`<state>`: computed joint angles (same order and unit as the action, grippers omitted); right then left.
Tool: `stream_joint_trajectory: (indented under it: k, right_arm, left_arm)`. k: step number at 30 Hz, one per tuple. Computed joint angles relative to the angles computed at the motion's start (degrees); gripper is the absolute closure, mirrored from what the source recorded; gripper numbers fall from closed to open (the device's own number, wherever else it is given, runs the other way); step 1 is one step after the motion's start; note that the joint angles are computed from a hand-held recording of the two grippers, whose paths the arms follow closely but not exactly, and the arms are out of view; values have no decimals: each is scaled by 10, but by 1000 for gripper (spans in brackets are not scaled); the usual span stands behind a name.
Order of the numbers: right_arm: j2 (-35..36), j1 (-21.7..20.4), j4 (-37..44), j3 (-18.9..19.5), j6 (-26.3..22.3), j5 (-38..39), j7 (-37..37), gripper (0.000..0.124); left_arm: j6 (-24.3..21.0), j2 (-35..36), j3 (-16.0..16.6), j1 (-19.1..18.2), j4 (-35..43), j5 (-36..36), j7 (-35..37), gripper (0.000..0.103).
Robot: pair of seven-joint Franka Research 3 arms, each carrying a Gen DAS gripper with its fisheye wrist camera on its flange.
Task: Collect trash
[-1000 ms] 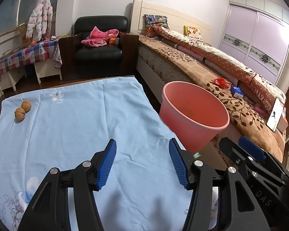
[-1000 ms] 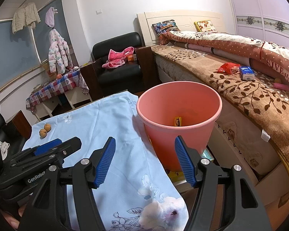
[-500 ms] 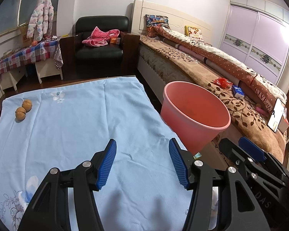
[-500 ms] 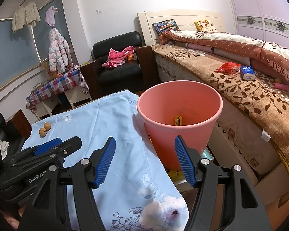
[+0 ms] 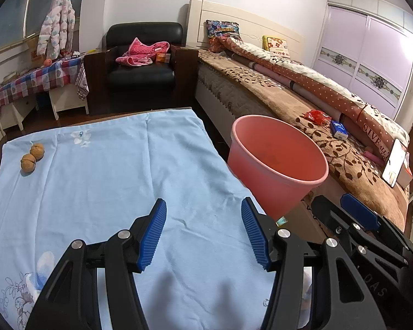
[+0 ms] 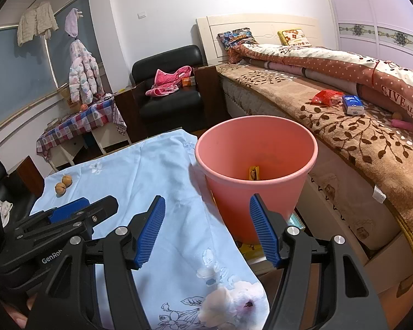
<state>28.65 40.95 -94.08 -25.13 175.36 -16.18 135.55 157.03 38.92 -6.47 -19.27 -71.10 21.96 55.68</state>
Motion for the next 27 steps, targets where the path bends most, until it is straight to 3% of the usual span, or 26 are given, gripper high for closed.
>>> stream_joint_trajectory:
  k: [16,27]
  right_arm:
    - [0,-1,-1,1,-1,3,-4,60]
    - [-1,-6,-2,6,-3,5,-9,60]
  left_arm:
    - [3,-3,9,-6,-2,12,-12,47]
    - [-28,7,1,-4,17,0,0,47]
